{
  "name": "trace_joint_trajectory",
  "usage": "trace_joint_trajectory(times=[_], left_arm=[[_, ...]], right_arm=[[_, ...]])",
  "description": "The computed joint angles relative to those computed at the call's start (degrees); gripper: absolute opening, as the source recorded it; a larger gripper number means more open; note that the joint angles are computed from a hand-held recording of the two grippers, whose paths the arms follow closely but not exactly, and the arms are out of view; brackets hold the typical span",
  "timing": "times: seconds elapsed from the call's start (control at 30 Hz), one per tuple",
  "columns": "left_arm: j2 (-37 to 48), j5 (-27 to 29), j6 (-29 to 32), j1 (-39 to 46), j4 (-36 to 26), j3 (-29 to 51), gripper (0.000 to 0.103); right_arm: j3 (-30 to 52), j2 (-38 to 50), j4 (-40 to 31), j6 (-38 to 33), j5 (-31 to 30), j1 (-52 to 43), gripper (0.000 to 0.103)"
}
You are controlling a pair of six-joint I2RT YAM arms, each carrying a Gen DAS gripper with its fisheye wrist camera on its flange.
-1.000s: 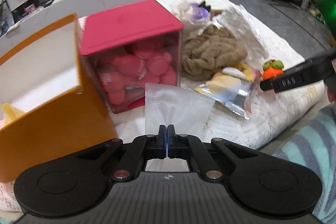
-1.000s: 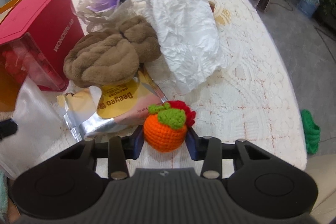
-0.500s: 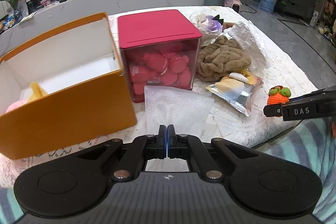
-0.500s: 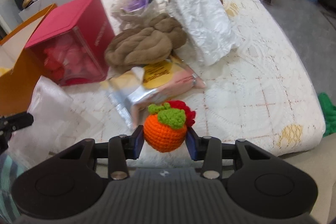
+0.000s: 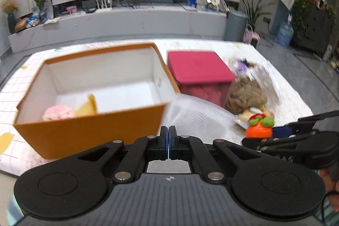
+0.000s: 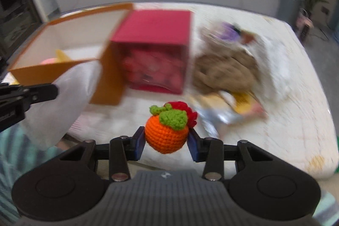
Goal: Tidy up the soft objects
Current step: 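Carry the bag and fruit toy into the orange box and release both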
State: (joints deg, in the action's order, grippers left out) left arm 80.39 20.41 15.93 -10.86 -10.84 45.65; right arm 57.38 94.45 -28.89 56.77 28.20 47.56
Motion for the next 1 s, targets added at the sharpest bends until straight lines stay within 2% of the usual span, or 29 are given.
trace_joint_trajectory(times=[0.37,0.63,0.83,1.0], left_arm=[[4.9,2.8,0.7,8.5,-1.4,10.4,0.0],[13.7,2.5,0.0,13.2,-2.3,21.5,0.0],[22.1,4.3,-1.2,13.5,-5.2,31.6,0.0],[31.0,3.1,-1.0,12.7,-5.3,40.5,0.0]], right_arm=[[20.0,10.1,-0.5,-12.9,-3.5,-1.1,0.042],[33.4,17.2,-1.6,-21.8,-7.1,-4.0,0.042],[45.3,25.2,-5.6,-25.1,-11.9,-7.4,0.042],[53.3,31.6,-9.2,-25.0,-16.1,-10.4,0.042]])
